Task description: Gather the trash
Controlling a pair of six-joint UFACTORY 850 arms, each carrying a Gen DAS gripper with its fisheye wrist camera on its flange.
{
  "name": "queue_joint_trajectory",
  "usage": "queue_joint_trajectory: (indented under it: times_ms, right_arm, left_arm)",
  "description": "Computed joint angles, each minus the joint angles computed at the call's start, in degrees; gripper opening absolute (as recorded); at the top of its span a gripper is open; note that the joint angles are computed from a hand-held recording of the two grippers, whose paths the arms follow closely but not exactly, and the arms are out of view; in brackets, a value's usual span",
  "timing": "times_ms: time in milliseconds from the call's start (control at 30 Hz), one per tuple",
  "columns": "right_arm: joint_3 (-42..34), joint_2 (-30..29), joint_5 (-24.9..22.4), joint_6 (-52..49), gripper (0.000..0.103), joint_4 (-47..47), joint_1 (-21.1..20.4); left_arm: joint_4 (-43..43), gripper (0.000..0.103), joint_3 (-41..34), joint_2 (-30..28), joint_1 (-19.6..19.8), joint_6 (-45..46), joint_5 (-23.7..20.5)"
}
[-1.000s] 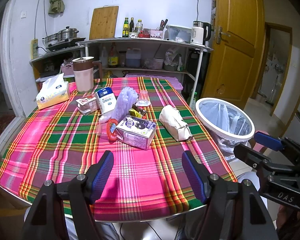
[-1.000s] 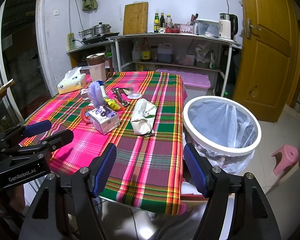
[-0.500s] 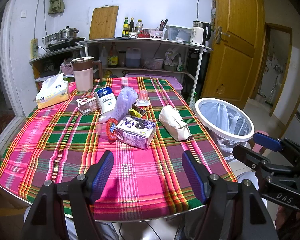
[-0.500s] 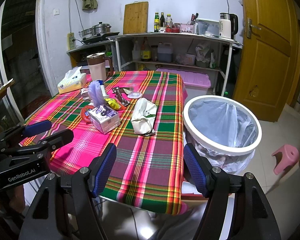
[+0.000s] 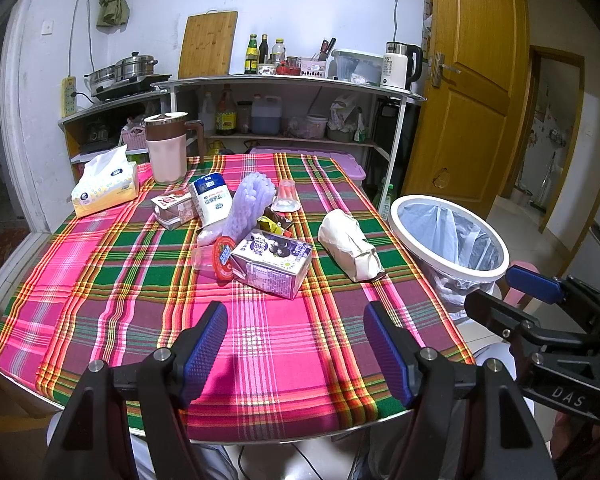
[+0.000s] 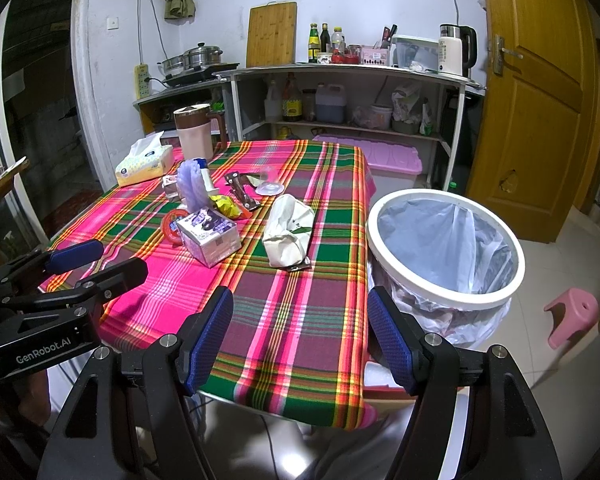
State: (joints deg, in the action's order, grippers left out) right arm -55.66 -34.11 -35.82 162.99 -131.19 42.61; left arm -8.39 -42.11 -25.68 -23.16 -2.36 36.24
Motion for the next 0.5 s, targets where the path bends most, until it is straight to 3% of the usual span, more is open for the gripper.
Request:
queue_joint_trajectory:
  times_ms: [333, 500]
  right_arm:
    - [-0.2, -0.4, 0.2, 0.5, 0.070, 0.0, 0.4]
    - [-2.4, -3.4, 0.6, 3.1, 0.070, -3.6, -0.9]
  left_arm:
    - [-1.1, 0.070, 0.1, -0.8, -0.6, 0.4, 0.4]
    - [0.3, 0.070, -2.0, -3.0, 0.5, 0.1, -0.3]
